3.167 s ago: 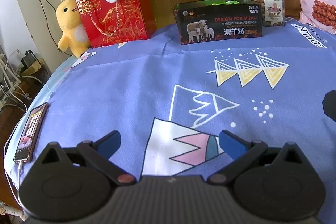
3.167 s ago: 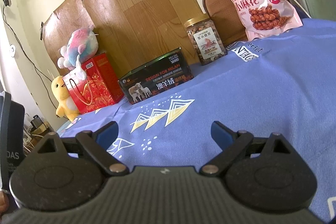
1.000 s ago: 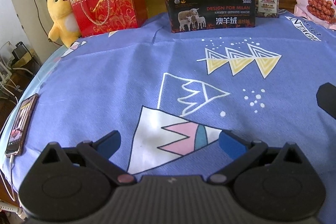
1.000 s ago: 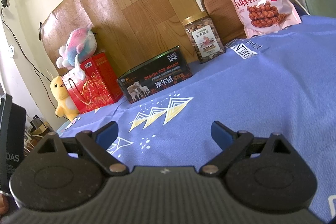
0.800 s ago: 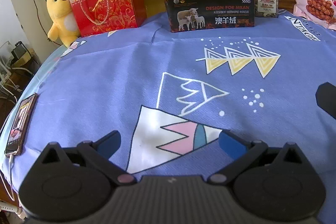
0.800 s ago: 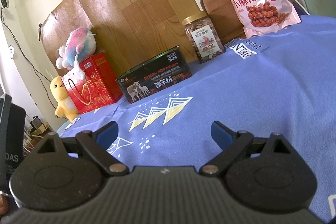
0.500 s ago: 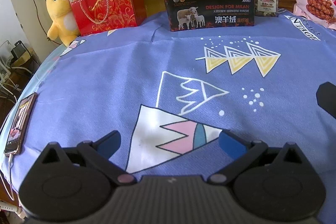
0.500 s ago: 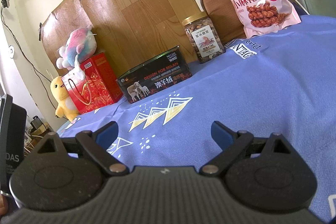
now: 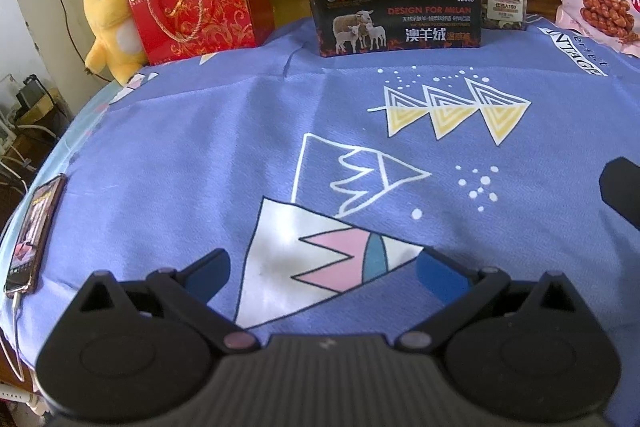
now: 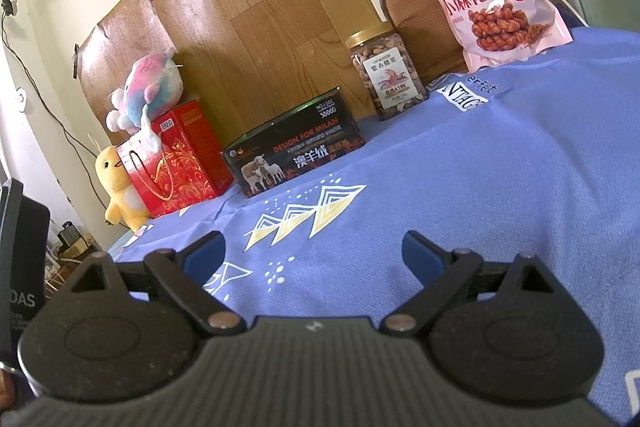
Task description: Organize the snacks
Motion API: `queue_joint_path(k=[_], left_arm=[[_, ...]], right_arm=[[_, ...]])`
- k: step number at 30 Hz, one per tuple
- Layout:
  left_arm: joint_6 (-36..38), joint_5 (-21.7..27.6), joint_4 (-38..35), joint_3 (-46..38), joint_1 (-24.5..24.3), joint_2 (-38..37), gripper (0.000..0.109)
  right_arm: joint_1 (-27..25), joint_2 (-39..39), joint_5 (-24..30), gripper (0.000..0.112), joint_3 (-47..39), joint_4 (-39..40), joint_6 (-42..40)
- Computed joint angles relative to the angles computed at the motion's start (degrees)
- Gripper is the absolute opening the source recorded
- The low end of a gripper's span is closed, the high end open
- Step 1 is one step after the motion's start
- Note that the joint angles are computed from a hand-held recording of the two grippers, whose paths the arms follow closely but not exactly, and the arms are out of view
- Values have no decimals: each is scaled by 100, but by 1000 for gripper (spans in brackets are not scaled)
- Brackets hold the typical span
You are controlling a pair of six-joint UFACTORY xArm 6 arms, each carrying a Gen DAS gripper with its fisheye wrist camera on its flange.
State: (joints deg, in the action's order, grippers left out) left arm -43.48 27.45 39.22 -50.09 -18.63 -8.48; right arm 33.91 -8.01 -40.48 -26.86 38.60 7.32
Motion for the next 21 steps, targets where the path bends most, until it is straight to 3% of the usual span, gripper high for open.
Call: queue_joint_path(k=[15,21], left_arm=[[865,-59,-1052,-289,12,193,103],[718,-331,-752,-273,39,162,103]], right_arm=[[26,-14,-98,97,10,105,-71],[66,31,-211,97,-29,230,-205]])
